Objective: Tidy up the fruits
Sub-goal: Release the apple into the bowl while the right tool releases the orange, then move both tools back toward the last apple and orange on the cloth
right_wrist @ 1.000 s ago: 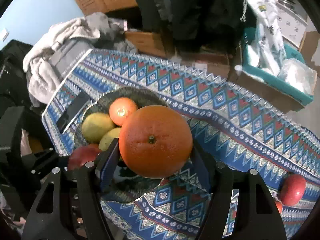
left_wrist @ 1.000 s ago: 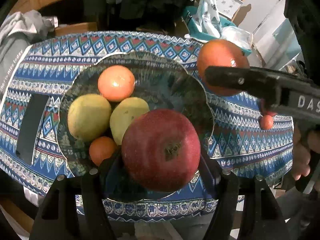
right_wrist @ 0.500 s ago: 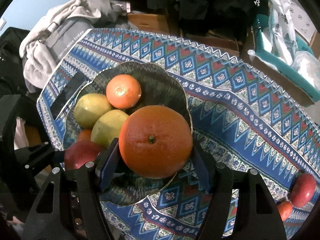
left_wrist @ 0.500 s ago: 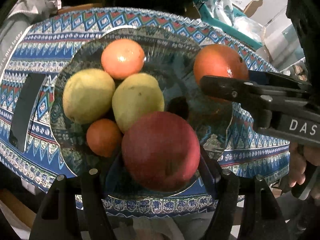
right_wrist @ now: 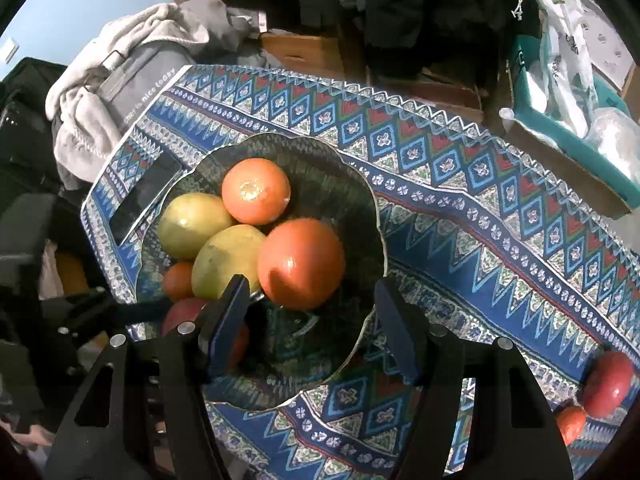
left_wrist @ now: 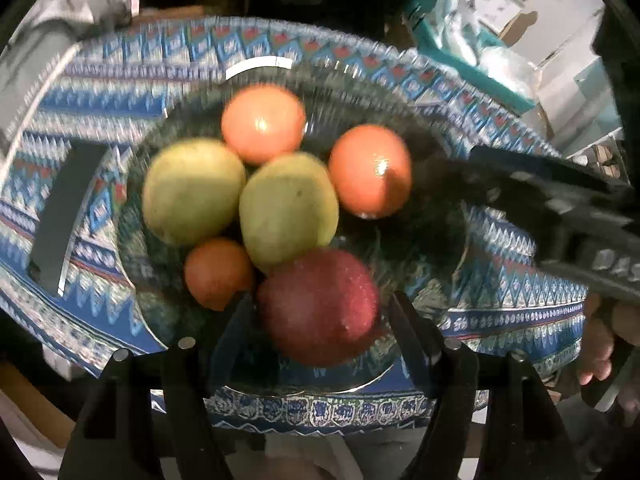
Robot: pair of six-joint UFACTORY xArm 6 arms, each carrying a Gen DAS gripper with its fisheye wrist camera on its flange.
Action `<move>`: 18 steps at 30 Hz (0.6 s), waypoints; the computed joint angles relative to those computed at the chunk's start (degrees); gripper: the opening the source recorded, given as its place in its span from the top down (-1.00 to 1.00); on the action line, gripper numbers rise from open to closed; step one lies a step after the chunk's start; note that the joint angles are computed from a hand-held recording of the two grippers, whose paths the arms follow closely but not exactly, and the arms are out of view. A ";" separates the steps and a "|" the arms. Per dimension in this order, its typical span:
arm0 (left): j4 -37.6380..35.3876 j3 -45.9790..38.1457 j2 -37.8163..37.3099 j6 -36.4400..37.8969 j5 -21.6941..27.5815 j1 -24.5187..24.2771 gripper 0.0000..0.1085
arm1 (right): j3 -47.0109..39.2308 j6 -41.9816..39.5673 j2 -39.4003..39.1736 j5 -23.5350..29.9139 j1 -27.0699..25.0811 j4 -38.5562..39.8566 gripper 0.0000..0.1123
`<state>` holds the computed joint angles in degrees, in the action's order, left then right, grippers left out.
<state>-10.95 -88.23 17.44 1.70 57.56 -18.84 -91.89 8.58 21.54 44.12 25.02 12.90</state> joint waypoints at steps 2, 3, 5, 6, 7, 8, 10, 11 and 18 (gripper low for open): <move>0.98 0.93 -1.21 0.16 -2.28 -0.45 -0.32 | 0.38 0.71 -0.54 -0.23 -0.04 -0.97 -0.20; 1.47 0.73 -1.14 0.17 -2.91 -0.50 -0.32 | 0.76 1.08 -0.95 -0.45 -0.07 -1.42 -0.20; 2.71 0.78 -1.37 -0.24 -4.09 -0.72 -0.32 | 1.50 1.99 -1.97 -0.84 -0.18 -2.40 -0.20; 2.88 0.91 -1.50 -0.18 -4.54 -0.75 -0.32 | 1.82 2.75 -2.51 -0.88 -0.22 -3.30 -0.20; 3.35 0.95 -1.55 -0.47 -4.90 -0.93 -0.32 | 2.20 3.57 -3.13 -0.89 -0.27 -4.35 -0.20; 3.78 0.80 -1.50 -0.78 -5.00 -1.13 -0.32 | 2.43 4.11 -3.55 -0.88 -0.32 -5.10 -0.20; 3.62 0.78 -1.69 -0.42 -5.31 -1.32 -0.32 | 3.30 5.25 -4.80 -1.07 -0.53 -6.63 -0.20; 3.94 0.68 -1.72 -0.54 -5.53 -1.57 -0.32 | 3.76 5.73 -5.38 -1.21 -0.67 -7.21 -0.20; 4.45 -0.83 -1.59 -0.87 -6.31 -2.80 -0.32 | 8.23 10.68 -10.81 -1.88 -2.14 -13.30 -0.20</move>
<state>-6.50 -89.05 15.85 0.83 51.25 -21.64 -83.66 19.27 10.74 42.24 22.87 -0.40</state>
